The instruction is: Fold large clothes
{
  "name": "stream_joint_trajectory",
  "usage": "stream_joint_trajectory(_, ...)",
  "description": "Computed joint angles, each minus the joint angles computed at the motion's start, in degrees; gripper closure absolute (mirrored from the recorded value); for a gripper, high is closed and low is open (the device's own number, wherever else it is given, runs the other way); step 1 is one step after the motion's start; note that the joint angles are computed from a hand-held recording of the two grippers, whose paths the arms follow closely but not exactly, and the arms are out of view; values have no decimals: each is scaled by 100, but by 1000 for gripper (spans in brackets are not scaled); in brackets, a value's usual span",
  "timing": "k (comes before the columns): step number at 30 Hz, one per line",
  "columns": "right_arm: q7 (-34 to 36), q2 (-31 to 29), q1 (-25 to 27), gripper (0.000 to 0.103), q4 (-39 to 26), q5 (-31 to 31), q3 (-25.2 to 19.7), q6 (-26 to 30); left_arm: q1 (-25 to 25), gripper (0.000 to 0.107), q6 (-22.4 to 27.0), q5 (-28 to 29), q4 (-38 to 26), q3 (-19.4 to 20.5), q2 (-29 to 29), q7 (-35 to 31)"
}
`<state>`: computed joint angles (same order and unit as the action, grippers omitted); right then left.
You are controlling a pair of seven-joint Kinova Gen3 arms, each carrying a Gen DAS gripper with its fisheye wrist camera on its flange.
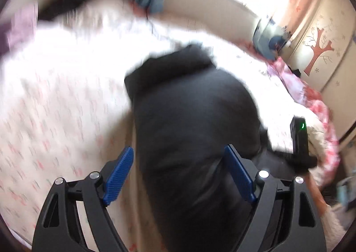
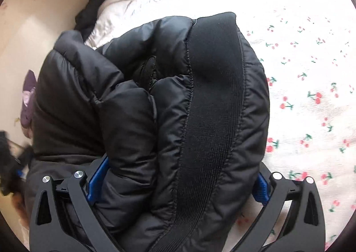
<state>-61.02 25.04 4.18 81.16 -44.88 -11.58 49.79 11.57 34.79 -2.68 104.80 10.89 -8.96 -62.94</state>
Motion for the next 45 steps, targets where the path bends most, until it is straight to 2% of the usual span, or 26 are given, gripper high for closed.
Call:
stream_joint_trajectory(2,-56,-107,-34,6,15,218,17,109,29,27,-218,-367,-154,212,89,80)
stream_joint_trajectory(4,-68,-186,-60,6,50,303,53,154,151,27,-312,-418,-491,362,400,-149)
stream_joint_trajectory(6,-150,-215,-204,6,-70,390,216,237,409,27,-133,-344,-742,170,644,-453)
stream_joint_trajectory(8,-290,-421,-288,6,-18,552,341,204,542,27,123,-642,-904,204,909,-438)
stream_joint_trajectory(10,-287,-856,-679,6,278,523,809,-186,772,26,193,-1109,-856,182,1049,-235)
stream_joint_trajectory(12,-172,-1249,-1158,6,502,459,1336,-652,1000,20,114,-1521,-696,125,1040,8)
stream_joint_trajectory(14,-323,-1504,-1687,6,544,731,1675,-1087,1088,19,30,-1600,-620,39,1050,72)
stream_joint_trajectory(17,-755,-1282,-2474,6,198,1430,2169,-1166,956,19,-4,-1244,-646,52,1020,-221)
stream_joint_trajectory(19,-979,-907,-2667,6,-9,1803,2335,-1159,958,19,-30,-1238,-612,41,997,-249)
stream_joint_trajectory(21,-1428,-556,-2435,6,-250,1805,2163,-828,958,19,-34,-1067,-636,56,1027,-422)
stream_joint_trajectory(23,-1586,-445,-1913,6,-204,1609,1669,-727,950,19,-28,-883,-640,54,1037,-638)
stream_joint_trajectory(26,-1813,-557,-1394,6,-221,1992,1069,-554,1053,19,53,-1222,-624,92,1058,-412)
stream_joint_trajectory(29,-1838,-811,-766,6,-191,2364,466,-742,1175,19,166,-1581,-666,116,1094,-119)
stream_joint_trajectory(32,-1964,-927,-277,6,-160,2656,-173,-1159,1184,18,134,-1590,-645,91,1081,-103)
stream_joint_trajectory(33,-2119,-852,-248,6,-294,2860,-297,-1118,1182,18,128,-1586,-642,86,1077,-93)
stream_joint_trajectory(35,-2483,-667,-492,6,-568,3326,-254,-950,1181,18,108,-1600,-631,81,1073,-65)
stream_joint_trajectory(36,-2603,-430,-643,6,-803,3559,-293,-913,1180,18,93,-1611,-621,80,1073,-54)
stream_joint_trajectory(38,-2944,100,-627,6,-1114,3896,-523,-721,1180,18,50,-1605,-599,83,1065,-62)
stream_joint_trajectory(41,-3083,466,-99,6,-1169,3802,-1163,-611,1148,18,-5,-1438,-592,81,1061,-226)
stream_joint_trajectory(45,-3071,206,-112,6,-1057,3816,-1032,-484,1240,18,86,-1739,-610,110,1103,-46)
